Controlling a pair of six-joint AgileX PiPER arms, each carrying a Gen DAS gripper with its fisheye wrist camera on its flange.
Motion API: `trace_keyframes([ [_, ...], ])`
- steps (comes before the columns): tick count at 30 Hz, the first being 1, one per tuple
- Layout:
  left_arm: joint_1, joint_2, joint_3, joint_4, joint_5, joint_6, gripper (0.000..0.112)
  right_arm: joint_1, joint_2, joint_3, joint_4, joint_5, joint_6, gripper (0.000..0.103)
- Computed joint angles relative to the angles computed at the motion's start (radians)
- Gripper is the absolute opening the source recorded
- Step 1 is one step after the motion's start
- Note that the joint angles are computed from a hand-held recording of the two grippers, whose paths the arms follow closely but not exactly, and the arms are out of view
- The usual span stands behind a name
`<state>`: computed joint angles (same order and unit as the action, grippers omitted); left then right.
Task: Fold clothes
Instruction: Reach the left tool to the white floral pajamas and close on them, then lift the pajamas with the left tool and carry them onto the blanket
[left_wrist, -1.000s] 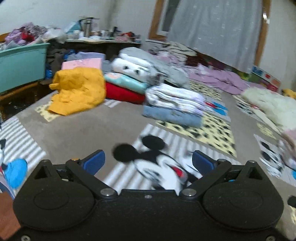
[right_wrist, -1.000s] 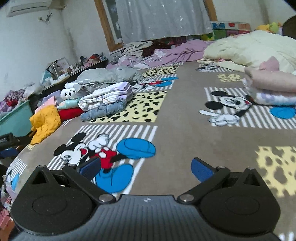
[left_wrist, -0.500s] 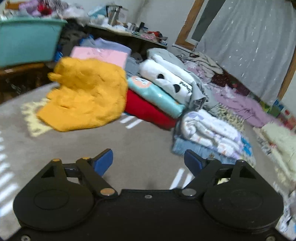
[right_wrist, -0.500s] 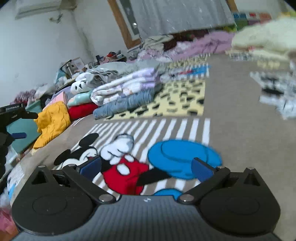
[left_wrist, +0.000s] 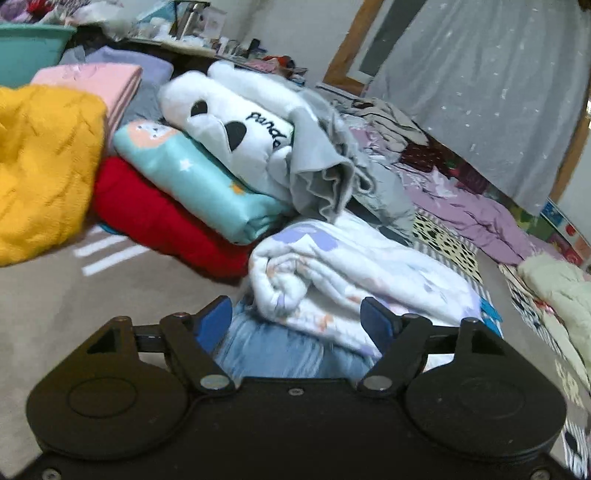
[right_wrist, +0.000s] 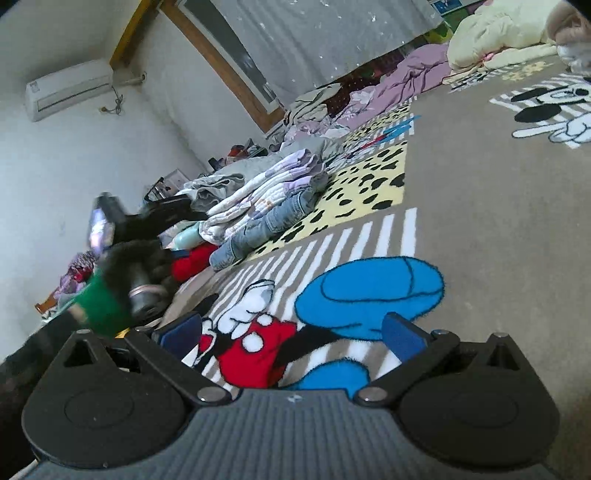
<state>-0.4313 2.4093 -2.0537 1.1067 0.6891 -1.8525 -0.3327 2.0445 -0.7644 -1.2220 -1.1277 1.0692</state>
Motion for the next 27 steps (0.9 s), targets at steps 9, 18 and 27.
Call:
trace_keyframes([
  [9,0.058,0.016,0.003,0.033,-0.136,0.037,0.029,-0.004,0.021,0.002,0.017,-0.026,-0.026,0.103],
  [18,-0.088,-0.201,0.239,0.244,-0.142,-0.043,0.015,0.007,0.027,0.000,0.034,-0.021,-0.042,0.103],
  [27,-0.478,-0.444,0.496,0.299,0.046,-0.090,0.014,0.022,0.003,-0.023,0.005,0.032,0.018,0.103],
])
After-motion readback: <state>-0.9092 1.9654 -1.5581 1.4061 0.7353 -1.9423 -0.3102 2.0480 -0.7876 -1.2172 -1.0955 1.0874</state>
